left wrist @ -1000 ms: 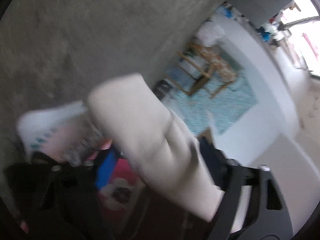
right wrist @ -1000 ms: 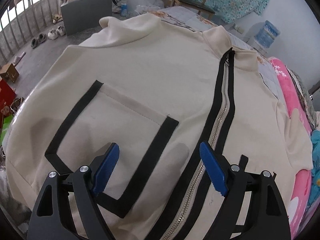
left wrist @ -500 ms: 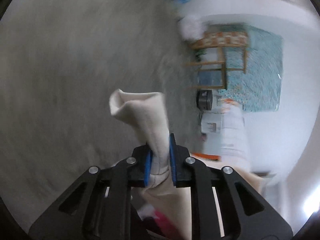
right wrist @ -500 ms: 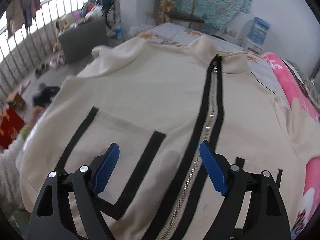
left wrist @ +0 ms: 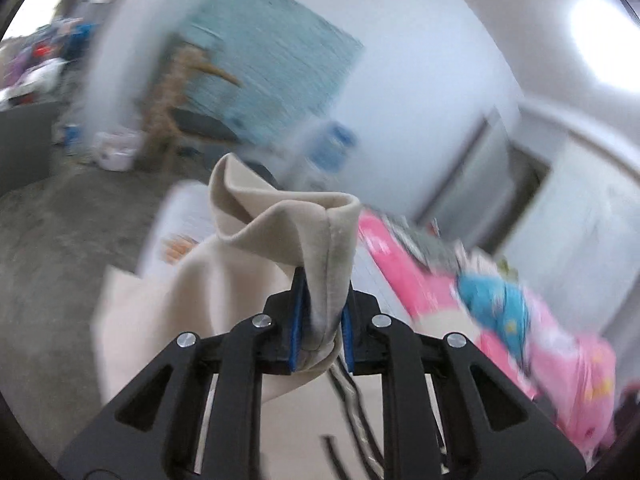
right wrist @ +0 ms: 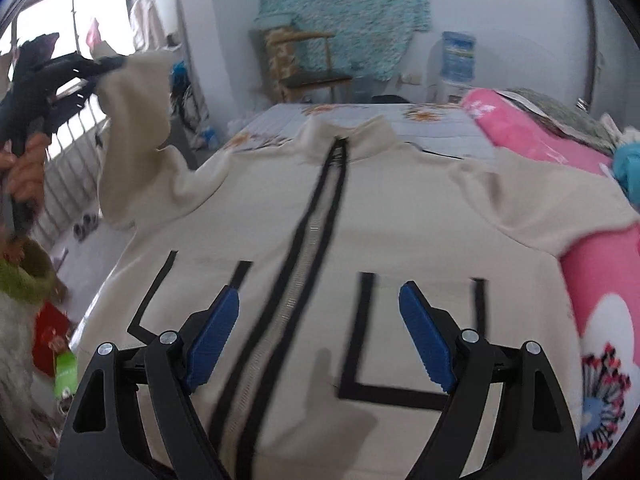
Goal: Fold large clothes
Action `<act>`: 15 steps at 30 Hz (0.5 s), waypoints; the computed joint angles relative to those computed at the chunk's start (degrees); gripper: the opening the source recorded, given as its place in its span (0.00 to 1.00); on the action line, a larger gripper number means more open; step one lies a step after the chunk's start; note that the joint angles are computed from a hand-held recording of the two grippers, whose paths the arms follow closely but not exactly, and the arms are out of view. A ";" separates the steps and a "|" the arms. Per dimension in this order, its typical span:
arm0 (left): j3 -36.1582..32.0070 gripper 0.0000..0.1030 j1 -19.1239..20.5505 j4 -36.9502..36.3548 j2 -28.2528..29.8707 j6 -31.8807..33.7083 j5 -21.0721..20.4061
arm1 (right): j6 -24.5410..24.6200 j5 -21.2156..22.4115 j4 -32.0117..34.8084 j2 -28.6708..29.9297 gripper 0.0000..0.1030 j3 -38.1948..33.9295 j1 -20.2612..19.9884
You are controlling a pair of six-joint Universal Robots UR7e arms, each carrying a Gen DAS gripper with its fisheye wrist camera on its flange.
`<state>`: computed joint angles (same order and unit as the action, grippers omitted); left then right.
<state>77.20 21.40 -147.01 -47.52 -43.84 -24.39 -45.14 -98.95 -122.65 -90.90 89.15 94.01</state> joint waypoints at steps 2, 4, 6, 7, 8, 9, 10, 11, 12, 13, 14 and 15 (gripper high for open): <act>-5.41 0.15 1.70 6.30 5.04 -2.07 -4.49 | 0.40 0.46 0.98 -0.20 0.78 -1.38 -1.50; -8.15 0.27 3.34 11.52 8.04 -5.35 -7.86 | 1.14 0.28 3.11 0.31 0.78 -3.63 -2.94; -10.66 0.50 5.22 21.93 10.59 -10.94 -13.35 | 2.75 0.29 7.70 1.54 0.78 -7.00 -4.15; -11.41 0.60 5.51 26.11 11.44 -13.51 -16.07 | 3.58 0.30 10.10 2.30 0.78 -8.78 -4.52; -11.27 0.60 5.75 27.88 11.91 -15.04 -18.17 | 4.77 0.40 13.79 3.64 0.78 -11.67 -4.95; -10.18 0.60 5.96 27.55 11.91 -15.88 -20.48 | 5.73 0.83 17.04 4.94 0.78 -14.48 -5.26; -7.97 0.63 6.02 25.71 10.65 -16.86 -22.95 | 6.08 1.29 18.89 5.59 0.78 -16.11 -5.44; -6.61 0.66 6.36 22.65 10.26 -16.72 -24.09 | 6.52 2.07 21.22 6.78 0.78 -18.61 -5.45; -4.87 0.69 5.89 19.30 9.71 -16.90 -24.54 | 7.15 3.13 23.62 8.12 0.78 -21.24 -5.31; -2.08 0.70 4.95 16.27 7.80 -16.96 -24.07 | 7.71 3.96 25.44 9.09 0.78 -23.03 -5.10; -1.00 0.71 3.96 15.64 6.87 -17.23 -23.01 | 8.60 5.48 28.94 10.87 0.78 -26.40 -4.96; 0.22 0.71 2.86 15.84 5.63 -17.84 -21.37 | 9.60 7.22 32.79 12.83 0.78 -29.86 -4.85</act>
<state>77.42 24.26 -131.18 -41.89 -61.67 -45.75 -35.54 -91.72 -89.86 -78.07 59.29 89.15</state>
